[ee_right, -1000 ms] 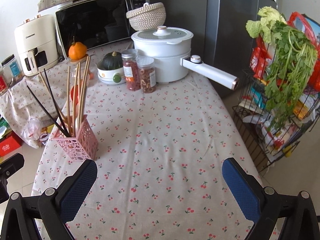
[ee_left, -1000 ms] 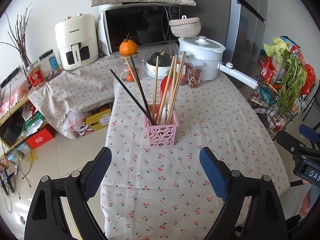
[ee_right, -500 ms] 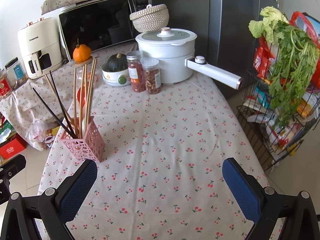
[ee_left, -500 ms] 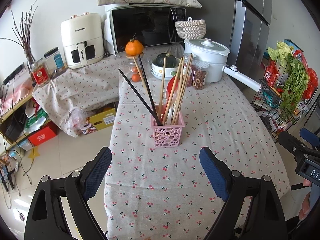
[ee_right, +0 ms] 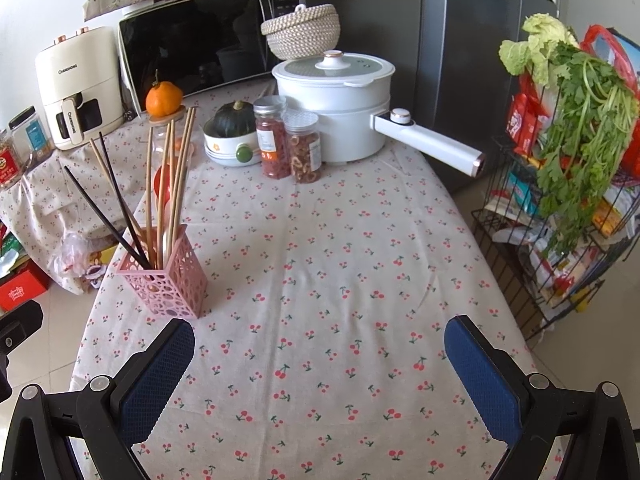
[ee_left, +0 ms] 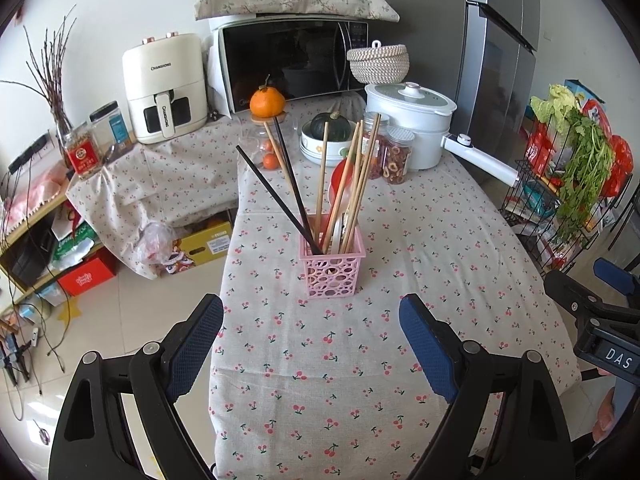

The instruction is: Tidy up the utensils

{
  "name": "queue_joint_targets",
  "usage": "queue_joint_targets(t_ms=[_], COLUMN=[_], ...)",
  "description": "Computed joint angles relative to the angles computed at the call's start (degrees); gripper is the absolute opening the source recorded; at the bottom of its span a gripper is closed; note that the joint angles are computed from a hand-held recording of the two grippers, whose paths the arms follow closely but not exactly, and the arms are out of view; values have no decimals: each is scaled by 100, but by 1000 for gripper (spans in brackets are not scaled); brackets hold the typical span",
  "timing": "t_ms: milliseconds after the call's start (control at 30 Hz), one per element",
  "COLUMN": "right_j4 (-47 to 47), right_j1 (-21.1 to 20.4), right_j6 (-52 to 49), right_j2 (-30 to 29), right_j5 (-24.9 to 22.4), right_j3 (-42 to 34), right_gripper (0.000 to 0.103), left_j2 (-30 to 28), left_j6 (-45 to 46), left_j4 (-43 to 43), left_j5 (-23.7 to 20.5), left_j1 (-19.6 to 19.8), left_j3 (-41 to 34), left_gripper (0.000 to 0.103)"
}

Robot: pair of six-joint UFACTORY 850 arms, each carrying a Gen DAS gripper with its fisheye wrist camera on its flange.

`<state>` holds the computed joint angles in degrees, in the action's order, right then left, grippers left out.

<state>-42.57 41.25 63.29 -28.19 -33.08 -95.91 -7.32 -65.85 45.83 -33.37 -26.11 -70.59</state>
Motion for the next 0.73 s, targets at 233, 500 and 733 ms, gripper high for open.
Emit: queue_joint_targets(t_ms=[233, 500, 733], right_j4=[-93, -16, 144], right_j1=[12, 6, -11], right_j6=[12, -51, -139], right_j2=[-10, -24, -61], right_j5=[-49, -43, -60], right_j3=[-12, -23, -71], right_gripper=[103, 103, 103], left_j2=[11, -4, 27], left_j6=[-2, 27, 14], left_j4=[47, 37, 83], left_j5=[10, -1, 137], left_j1=[-48, -66, -55], left_j3=[5, -14, 29], left_gripper=[91, 91, 91])
